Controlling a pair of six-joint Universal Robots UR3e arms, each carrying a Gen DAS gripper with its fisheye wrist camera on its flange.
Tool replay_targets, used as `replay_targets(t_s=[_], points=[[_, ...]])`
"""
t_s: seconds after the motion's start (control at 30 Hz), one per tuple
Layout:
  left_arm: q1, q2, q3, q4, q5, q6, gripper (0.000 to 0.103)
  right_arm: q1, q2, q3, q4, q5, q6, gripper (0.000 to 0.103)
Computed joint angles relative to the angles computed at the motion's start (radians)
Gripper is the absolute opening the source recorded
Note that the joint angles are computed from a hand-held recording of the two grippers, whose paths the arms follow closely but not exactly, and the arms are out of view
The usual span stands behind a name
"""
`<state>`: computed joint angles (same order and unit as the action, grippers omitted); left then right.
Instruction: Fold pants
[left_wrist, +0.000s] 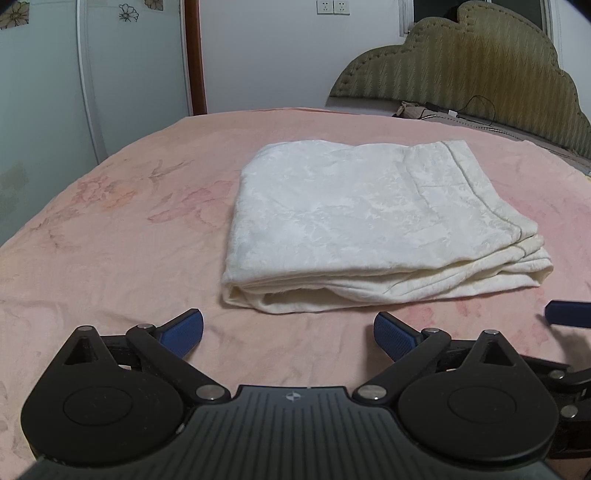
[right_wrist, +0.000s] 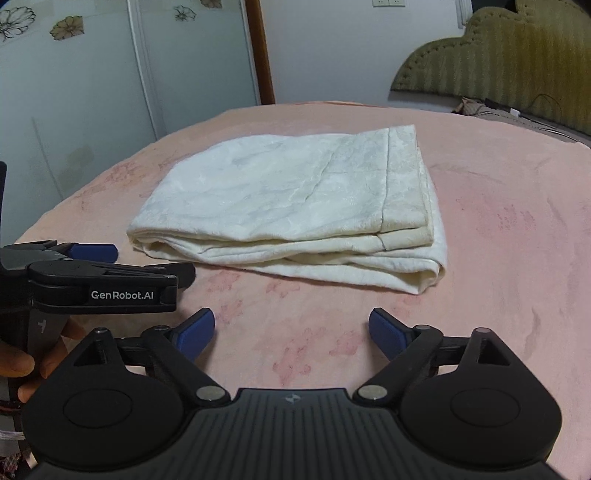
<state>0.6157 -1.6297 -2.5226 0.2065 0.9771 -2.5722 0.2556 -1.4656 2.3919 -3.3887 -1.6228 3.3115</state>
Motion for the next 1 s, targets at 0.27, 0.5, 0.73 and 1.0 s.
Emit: replay_targets(t_s=[0.27, 0.5, 0.73, 1.0], points=[[0.067, 0.002, -0.007, -0.036, -0.038, 0.056, 0.103, 0.028, 0.031, -0.030, 0.041, -0.076, 0.032, 0.097], [0.075, -0.027, -0.028, 0.018, -0.044, 0.054, 0.103, 0.043, 0.068, -0.019, -0.016, -0.106, 0.029, 0.102], [0.073, -0.031, -0.032, 0.025, -0.040, 0.047, 0.103, 0.034, 0.074, 0.008, -0.074, -0.102, 0.047, 0.103], [0.073, -0.034, -0.028, 0.022, -0.039, 0.045, 0.103, 0.102, 0.145, -0.040, -0.080, -0.203, 0.049, 0.103]])
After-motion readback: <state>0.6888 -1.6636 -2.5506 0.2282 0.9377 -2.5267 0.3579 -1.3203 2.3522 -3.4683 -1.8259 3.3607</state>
